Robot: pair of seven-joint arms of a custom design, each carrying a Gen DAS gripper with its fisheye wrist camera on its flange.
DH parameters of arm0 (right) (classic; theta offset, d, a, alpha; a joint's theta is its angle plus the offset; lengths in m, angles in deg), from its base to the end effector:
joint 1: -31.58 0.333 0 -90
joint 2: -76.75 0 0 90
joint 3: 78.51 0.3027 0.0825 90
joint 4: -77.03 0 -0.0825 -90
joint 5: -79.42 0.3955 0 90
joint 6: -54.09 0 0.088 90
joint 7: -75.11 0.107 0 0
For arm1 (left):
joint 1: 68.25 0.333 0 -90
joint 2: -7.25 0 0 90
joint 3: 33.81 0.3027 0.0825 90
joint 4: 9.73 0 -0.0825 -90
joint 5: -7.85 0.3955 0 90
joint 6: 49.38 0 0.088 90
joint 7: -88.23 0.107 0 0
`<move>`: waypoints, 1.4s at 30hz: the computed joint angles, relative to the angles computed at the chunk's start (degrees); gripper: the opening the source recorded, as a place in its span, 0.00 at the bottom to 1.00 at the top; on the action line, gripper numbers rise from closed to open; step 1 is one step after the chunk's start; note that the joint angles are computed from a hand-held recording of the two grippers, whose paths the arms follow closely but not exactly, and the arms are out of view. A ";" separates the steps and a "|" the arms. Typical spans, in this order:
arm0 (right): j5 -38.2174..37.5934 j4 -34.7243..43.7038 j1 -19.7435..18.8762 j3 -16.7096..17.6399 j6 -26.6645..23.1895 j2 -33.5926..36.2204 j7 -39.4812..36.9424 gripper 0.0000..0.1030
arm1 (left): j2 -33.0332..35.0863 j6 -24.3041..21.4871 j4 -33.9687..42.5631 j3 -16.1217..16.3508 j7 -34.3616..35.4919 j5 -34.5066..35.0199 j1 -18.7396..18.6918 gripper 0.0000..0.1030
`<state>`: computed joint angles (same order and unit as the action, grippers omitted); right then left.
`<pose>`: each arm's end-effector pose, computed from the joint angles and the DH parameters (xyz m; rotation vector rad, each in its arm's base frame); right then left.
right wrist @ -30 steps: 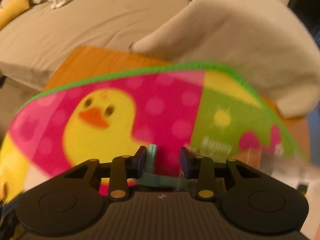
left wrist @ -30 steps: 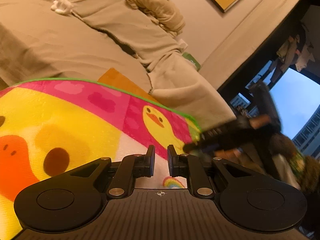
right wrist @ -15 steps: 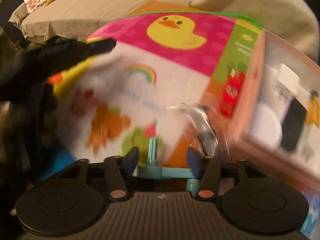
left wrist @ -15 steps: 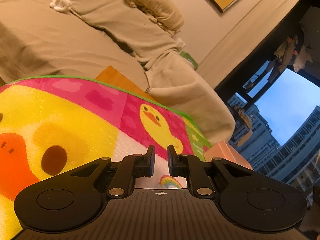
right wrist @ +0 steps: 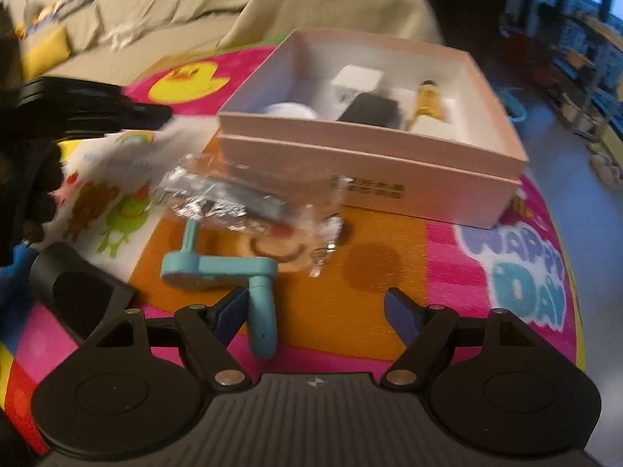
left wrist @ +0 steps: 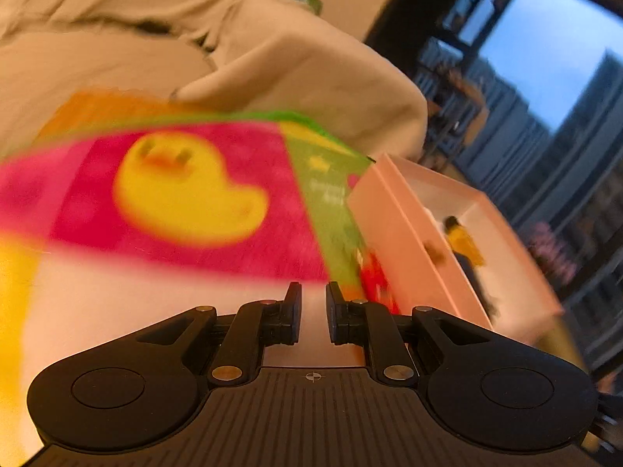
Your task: Organize rigid objects
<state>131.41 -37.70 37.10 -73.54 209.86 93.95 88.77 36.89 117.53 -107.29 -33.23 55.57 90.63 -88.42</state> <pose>0.6270 0.0848 0.3221 -2.2942 1.0128 -0.3227 0.6291 -0.2895 0.3127 -2.1187 1.3111 -1.0740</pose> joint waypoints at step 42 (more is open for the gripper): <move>23.65 -2.64 -6.72 -0.81 -7.44 -0.99 -26.95 0.98 | -9.50 -9.07 -7.61 2.76 15.56 -6.15 -19.54 0.19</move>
